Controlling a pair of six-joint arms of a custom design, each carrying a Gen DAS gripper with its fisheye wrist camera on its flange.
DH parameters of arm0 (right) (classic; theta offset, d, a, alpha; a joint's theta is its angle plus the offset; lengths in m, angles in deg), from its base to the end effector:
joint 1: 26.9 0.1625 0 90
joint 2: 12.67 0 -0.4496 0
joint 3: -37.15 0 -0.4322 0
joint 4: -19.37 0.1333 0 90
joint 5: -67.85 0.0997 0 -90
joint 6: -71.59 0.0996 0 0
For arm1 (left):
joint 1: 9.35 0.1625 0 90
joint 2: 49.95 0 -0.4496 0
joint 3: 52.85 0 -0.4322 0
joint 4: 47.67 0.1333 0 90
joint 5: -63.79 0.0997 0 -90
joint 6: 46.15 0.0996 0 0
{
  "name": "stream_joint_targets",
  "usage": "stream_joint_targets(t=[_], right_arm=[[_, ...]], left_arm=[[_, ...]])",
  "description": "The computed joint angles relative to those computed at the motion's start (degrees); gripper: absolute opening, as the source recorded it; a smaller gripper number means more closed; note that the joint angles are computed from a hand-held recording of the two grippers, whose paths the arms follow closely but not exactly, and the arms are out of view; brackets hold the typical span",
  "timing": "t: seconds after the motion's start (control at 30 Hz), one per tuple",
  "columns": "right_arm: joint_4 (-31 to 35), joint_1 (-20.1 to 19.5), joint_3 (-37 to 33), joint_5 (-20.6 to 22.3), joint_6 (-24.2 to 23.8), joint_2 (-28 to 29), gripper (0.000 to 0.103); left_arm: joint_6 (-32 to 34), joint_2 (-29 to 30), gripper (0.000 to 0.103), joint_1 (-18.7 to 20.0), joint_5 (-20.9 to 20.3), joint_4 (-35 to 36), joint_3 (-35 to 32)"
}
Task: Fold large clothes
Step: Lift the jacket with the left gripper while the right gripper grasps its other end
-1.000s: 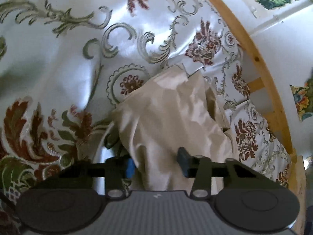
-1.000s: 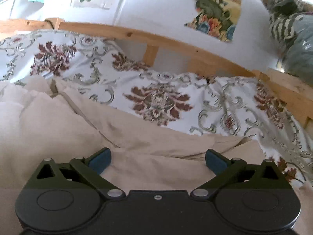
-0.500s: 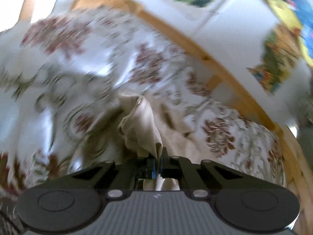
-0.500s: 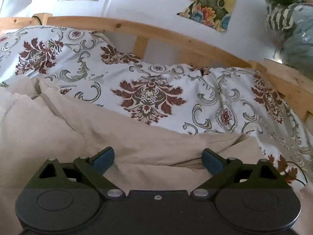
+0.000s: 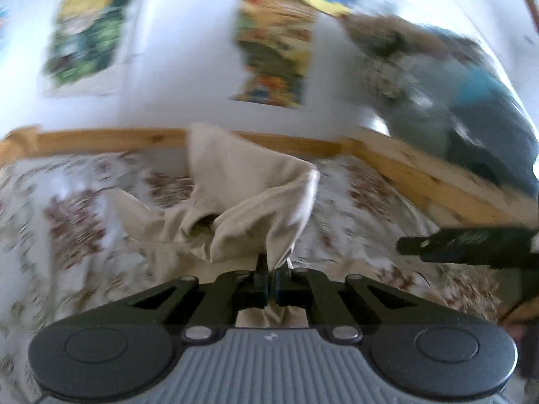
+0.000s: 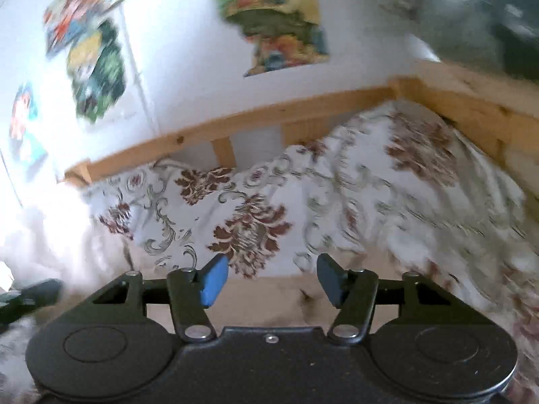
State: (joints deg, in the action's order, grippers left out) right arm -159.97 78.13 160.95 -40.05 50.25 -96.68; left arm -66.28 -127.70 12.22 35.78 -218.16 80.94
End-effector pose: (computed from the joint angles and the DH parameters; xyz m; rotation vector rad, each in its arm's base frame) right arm 0.2329 -0.4716 0.3474 0.6214 -2.4874 1.1562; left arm -0.3343 -0.3701 0.2421 0.6680 2.2217 -1.3217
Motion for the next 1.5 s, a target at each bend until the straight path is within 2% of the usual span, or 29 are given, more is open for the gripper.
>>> stream_joint_targets(t=[0.03,0.1,0.17,0.2,0.3,0.4,0.43,0.5,0.6,0.63,0.77,0.8,0.87,0.93,1.03,1.13,1.23,1.27,1.3,1.33,1.43,1.5], right_arm=[[4.16,-1.39,0.42,2.25,3.58,-3.17,0.062],[10.83,-5.75,2.15,10.32,11.3,-9.81,0.062],[13.91,-10.99,4.54,19.77,18.2,-15.31,0.069],[14.58,-13.26,5.66,23.48,20.75,-17.29,0.076],[14.13,-18.79,8.35,32.31,25.11,-19.83,0.089],[15.01,-22.75,9.39,38.83,28.59,-18.73,0.092],[17.16,-23.18,8.8,38.79,28.84,-17.81,0.092],[19.52,-22.16,7.49,33.93,28.58,-16.69,0.091],[19.89,-20.6,6.36,27.44,24.46,-15.5,0.09],[20.2,-20.73,6.09,27.21,23.73,-15.46,0.09],[19.53,-22.61,6.27,30.88,23.03,-15.34,0.089],[19.64,-22.71,6.3,31.1,22.29,-15.2,0.084],[20.14,-21.23,5.71,28.11,18.67,-14.12,0.064],[18.7,-19.09,5.62,23.62,14.51,-12.63,0.023],[15.9,-17.66,6.61,21.69,10.22,-12.9,0.009],[11.05,-17.08,7.93,20.39,8.37,-13.89,0.004],[7.34,-16.27,8.16,15.41,6.94,-13.13,0.003],[6.25,-16.08,8.12,13.76,6.15,-12.61,0.003],[5.07,-15.87,8.17,11.83,5.19,-12.07,0.003],[3.85,-15.41,8.09,9.44,4.05,-11.33,0.003],[1.5,-15.01,8.07,5.75,1.67,-9.85,0.003],[0.03,-14.77,8.1,4.37,-0.52,-8.79,0.003]], left_arm=[[1.73,1.61,0.001,-0.05,-1.08,-0.33,-0.88],[4.83,4.66,0.001,-0.06,-3.66,-0.61,-2.39],[6.89,7.27,0.001,-0.37,-6.44,-0.08,-3.36],[7.76,8.3,0.001,-0.47,-7.77,-0.2,-3.45],[9.6,11.16,0.001,-1.28,-11.91,1.78,-4.11],[11.53,13.39,0.001,-2.42,-15.0,3.82,-3.78],[12.26,13.91,0.002,-2.82,-15.91,4.09,-3.36],[13.41,14.72,0.002,-3.74,-16.83,4.16,-2.42],[14.57,14.84,0.002,-4.5,-19.23,4.18,-1.3],[14.77,14.7,0.002,-4.36,-20.18,4.31,-1.2],[15.07,14.38,0.002,-3.64,-21.92,5.04,-1.24],[14.92,14.5,0.002,-3.32,-22.33,5.03,-1.4],[14.59,14.38,0.002,-2.48,-23.08,5.37,-2.12],[14.58,14.85,0.002,-1.72,-23.81,4.87,-2.96],[15.63,14.53,0.002,-2.05,-23.58,2.88,-2.53],[15.4,14.41,0.006,-1.58,-25.35,0.8,-2.82],[12.56,12.36,0.017,0.4,-31.84,0.62,-2.94],[11.47,11.27,0.031,0.96,-33.52,1.04,-2.79],[10.65,10.29,0.038,1.19,-34.15,1.29,-2.52],[9.9,9.17,0.048,1.32,-34.24,1.37,-2.15],[7.12,5.18,0.053,1.58,-32.92,2.47,-0.82],[3.89,3.4,0.068,1.72,-30.2,2.5,-0.16]])
